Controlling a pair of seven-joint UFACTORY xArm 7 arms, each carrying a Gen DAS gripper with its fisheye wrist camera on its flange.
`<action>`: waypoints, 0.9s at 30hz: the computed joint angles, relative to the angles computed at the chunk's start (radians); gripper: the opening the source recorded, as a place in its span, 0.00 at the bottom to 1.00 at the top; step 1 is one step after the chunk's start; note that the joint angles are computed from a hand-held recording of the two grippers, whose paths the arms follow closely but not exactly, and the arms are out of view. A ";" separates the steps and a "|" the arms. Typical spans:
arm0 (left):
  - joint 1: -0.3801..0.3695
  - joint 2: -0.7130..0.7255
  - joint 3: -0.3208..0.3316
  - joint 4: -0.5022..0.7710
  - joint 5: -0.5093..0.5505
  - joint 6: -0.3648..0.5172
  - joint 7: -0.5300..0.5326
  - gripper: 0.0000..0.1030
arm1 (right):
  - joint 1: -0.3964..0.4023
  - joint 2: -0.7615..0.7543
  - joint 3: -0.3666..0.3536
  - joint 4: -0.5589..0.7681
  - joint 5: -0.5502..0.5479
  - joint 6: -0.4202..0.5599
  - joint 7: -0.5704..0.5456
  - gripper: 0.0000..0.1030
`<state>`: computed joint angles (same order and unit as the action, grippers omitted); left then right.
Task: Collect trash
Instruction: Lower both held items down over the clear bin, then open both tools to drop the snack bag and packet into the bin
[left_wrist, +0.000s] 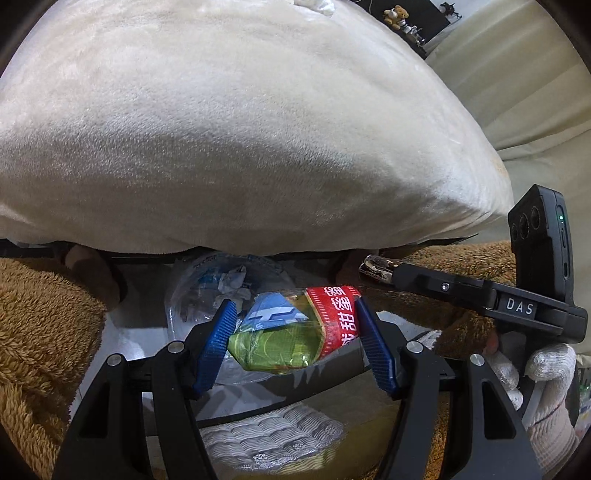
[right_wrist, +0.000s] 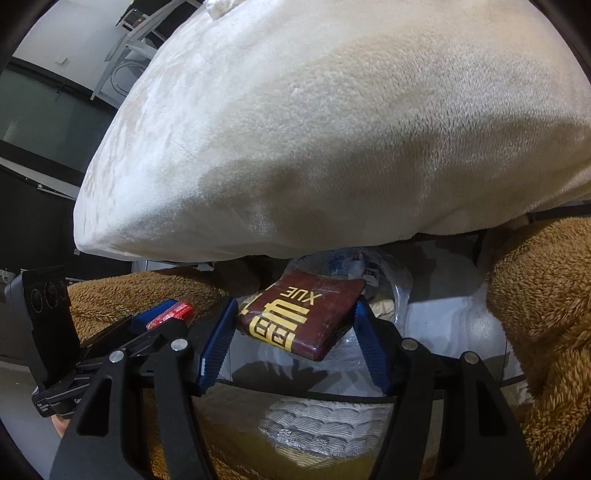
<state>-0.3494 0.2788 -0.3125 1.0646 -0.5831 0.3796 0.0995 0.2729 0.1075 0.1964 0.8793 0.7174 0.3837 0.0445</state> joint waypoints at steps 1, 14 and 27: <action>-0.007 0.006 0.010 0.005 0.021 0.011 -0.020 0.63 | 0.000 0.005 -0.001 0.002 -0.001 0.006 0.003 0.61; -0.024 0.061 0.030 0.060 0.136 0.105 -0.108 0.63 | -0.020 0.075 0.002 0.058 -0.062 0.098 0.091 0.61; -0.042 0.087 0.038 0.097 0.208 0.179 -0.154 0.63 | -0.058 0.127 0.022 0.087 0.034 0.153 0.041 0.61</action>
